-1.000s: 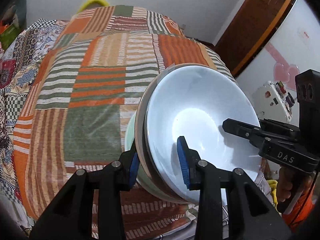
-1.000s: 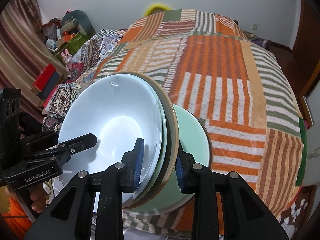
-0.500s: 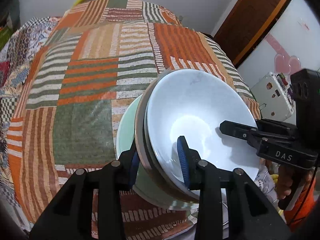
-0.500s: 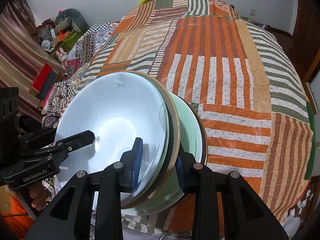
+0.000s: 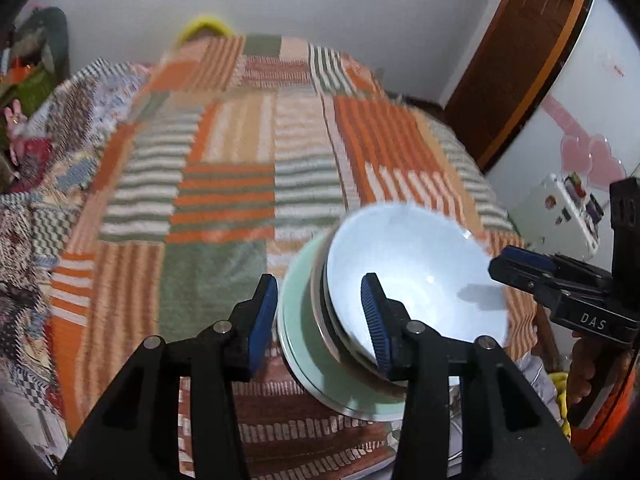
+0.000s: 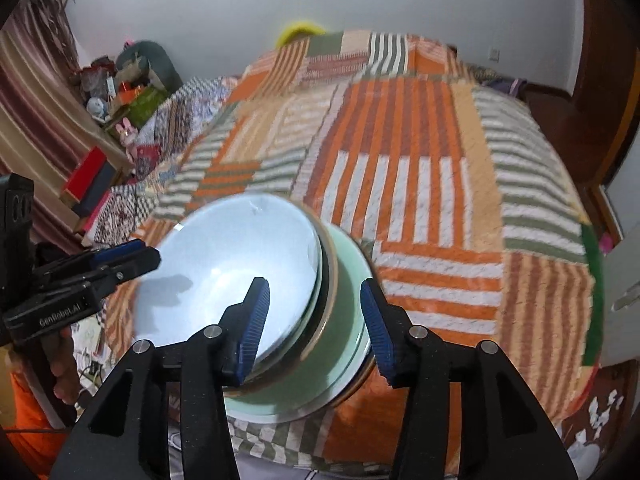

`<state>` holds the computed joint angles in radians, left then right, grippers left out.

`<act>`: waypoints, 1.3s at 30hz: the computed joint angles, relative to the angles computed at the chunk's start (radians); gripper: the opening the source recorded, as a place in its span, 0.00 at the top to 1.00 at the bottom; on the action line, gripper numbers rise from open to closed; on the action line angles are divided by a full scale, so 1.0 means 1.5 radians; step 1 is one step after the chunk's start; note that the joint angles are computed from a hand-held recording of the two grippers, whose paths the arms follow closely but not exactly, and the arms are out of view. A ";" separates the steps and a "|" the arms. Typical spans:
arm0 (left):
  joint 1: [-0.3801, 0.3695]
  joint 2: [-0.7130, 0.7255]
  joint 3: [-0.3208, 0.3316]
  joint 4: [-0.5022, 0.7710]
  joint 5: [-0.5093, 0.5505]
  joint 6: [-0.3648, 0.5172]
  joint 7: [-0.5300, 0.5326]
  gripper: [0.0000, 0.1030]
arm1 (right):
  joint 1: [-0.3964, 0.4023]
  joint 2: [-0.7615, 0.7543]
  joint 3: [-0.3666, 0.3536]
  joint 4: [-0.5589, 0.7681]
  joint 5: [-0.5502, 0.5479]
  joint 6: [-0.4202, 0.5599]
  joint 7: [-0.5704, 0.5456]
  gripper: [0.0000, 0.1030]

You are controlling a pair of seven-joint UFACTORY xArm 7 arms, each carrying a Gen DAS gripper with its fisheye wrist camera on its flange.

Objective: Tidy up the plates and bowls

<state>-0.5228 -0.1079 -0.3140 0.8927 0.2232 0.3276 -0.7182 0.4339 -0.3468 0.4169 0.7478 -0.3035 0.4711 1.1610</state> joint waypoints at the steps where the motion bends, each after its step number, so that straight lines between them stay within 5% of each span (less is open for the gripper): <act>1: 0.006 -0.016 -0.005 -0.004 0.023 -0.001 -0.022 0.57 | -0.006 -0.012 0.007 0.001 -0.013 0.005 0.010 0.57; 8: 0.110 -0.141 -0.117 0.003 0.262 0.014 -0.212 0.44 | -0.059 -0.110 0.075 0.028 -0.106 0.040 0.055 0.57; 13: 0.171 -0.220 -0.183 0.010 0.336 0.016 -0.278 0.34 | -0.100 -0.167 0.122 0.051 -0.145 0.041 0.074 0.51; 15: 0.184 -0.246 -0.197 0.009 0.336 0.011 -0.282 0.31 | -0.126 -0.198 0.146 0.056 -0.159 0.038 0.087 0.43; 18: 0.219 -0.285 -0.224 0.001 0.328 -0.013 -0.301 0.08 | -0.154 -0.233 0.172 0.065 -0.164 0.039 0.088 0.39; 22: 0.255 -0.333 -0.255 -0.008 0.311 -0.028 -0.302 0.01 | -0.193 -0.269 0.203 0.066 -0.157 0.023 0.091 0.24; 30: 0.293 -0.380 -0.289 -0.027 0.248 -0.047 -0.277 0.00 | -0.262 -0.306 0.258 0.074 -0.129 0.007 0.077 0.00; 39: 0.319 -0.410 -0.312 -0.043 0.171 -0.065 -0.236 0.00 | -0.280 -0.332 0.271 0.065 -0.084 -0.003 0.055 0.00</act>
<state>-0.0438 -0.7231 -0.7814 0.8276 0.4802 0.2305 -1.0729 0.0133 -0.8442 0.8231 0.8450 -0.4293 0.4665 1.2430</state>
